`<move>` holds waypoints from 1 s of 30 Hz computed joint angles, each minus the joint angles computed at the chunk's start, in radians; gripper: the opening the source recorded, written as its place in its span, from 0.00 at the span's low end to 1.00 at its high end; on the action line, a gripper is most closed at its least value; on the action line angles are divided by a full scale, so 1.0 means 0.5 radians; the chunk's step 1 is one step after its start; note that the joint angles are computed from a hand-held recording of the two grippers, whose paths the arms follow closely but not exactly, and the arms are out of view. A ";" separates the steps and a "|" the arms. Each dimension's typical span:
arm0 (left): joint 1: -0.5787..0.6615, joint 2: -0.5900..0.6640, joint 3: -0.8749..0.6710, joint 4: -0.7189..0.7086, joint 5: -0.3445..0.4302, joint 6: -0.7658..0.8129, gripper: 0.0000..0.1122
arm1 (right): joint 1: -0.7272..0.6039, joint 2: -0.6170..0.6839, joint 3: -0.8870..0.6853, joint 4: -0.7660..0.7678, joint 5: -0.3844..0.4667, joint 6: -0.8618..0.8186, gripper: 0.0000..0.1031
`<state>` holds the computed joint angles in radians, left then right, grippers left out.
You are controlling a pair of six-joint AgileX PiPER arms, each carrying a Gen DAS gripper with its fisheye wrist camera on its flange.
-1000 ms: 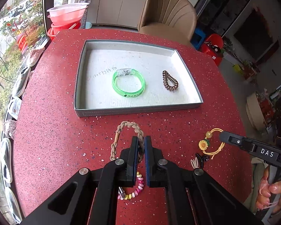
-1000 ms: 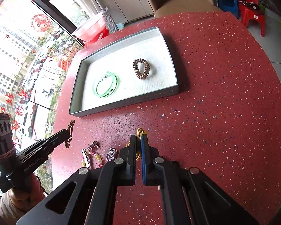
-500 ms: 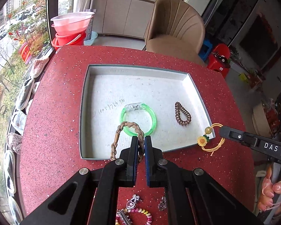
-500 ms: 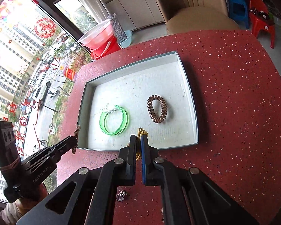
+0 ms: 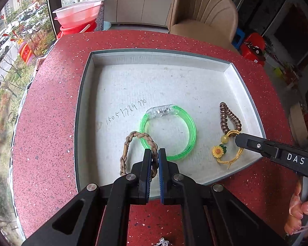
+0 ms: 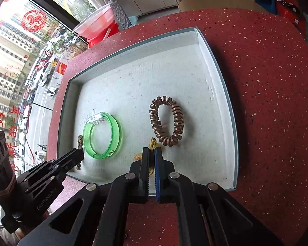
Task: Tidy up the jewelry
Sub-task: 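Carry both items to the tray and open the right tool inside it, then lower the braided rope bracelet into the tray and open the left tool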
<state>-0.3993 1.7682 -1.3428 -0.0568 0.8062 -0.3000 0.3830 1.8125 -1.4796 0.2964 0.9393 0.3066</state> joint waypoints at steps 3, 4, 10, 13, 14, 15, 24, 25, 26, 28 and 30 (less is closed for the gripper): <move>-0.018 0.071 -0.050 0.050 0.010 -0.046 0.22 | -0.037 0.039 -0.026 -0.026 0.021 -0.021 0.04; -0.026 0.082 -0.063 0.070 -0.008 -0.065 0.22 | -0.054 0.049 -0.036 -0.037 0.029 -0.026 0.04; -0.051 0.210 -0.253 0.150 0.044 -0.111 0.22 | -0.118 0.097 -0.116 -0.112 0.060 -0.009 0.04; -0.070 0.273 -0.354 0.209 0.090 -0.163 0.22 | -0.147 0.110 -0.144 -0.105 0.077 -0.022 0.04; -0.081 0.290 -0.379 0.243 0.102 -0.188 0.22 | -0.154 0.112 -0.151 -0.098 0.086 -0.035 0.05; -0.091 0.295 -0.385 0.272 0.106 -0.207 0.22 | -0.156 0.114 -0.154 -0.091 0.095 -0.052 0.05; -0.230 0.248 -0.363 0.579 0.187 -0.397 0.23 | -0.177 0.042 -0.083 -0.046 0.129 -0.118 0.50; -0.240 0.236 -0.352 0.603 0.187 -0.417 0.23 | -0.171 0.026 -0.074 -0.051 0.115 -0.112 0.61; -0.246 0.231 -0.352 0.618 0.190 -0.428 0.23 | -0.170 0.002 -0.058 -0.054 0.097 -0.111 0.61; -0.252 0.217 -0.345 0.630 0.185 -0.442 0.23 | -0.159 -0.004 -0.070 -0.041 0.093 -0.100 0.61; -0.254 0.205 -0.340 0.630 0.181 -0.445 0.23 | -0.159 -0.023 -0.062 -0.025 0.090 -0.094 0.61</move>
<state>-0.5263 1.8710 -1.5129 0.2584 0.8967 -0.5223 0.3034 1.8008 -1.5105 0.2838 0.9843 0.2594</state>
